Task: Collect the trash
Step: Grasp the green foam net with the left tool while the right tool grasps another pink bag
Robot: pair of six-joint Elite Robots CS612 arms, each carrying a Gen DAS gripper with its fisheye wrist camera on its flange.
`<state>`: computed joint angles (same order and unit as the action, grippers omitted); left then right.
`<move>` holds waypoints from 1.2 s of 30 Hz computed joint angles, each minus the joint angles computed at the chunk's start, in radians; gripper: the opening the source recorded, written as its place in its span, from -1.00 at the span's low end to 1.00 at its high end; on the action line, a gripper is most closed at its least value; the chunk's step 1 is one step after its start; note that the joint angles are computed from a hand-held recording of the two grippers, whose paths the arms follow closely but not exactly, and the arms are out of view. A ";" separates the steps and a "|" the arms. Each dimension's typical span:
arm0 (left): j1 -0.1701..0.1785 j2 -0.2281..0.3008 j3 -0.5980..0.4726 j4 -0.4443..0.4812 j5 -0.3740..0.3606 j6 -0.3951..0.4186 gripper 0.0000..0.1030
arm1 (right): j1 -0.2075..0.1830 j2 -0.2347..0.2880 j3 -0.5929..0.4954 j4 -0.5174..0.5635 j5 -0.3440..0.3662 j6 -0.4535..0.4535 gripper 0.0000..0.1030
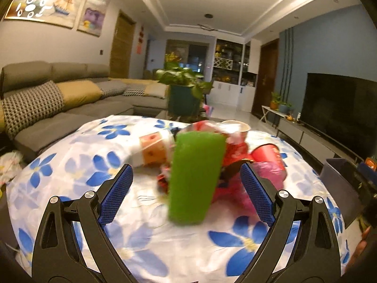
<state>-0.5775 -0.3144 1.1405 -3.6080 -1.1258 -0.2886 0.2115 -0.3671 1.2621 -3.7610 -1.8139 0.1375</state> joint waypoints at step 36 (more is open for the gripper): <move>0.033 0.068 -0.139 0.157 -0.118 -0.015 0.76 | -0.001 0.027 -0.048 0.129 0.149 -0.039 -0.87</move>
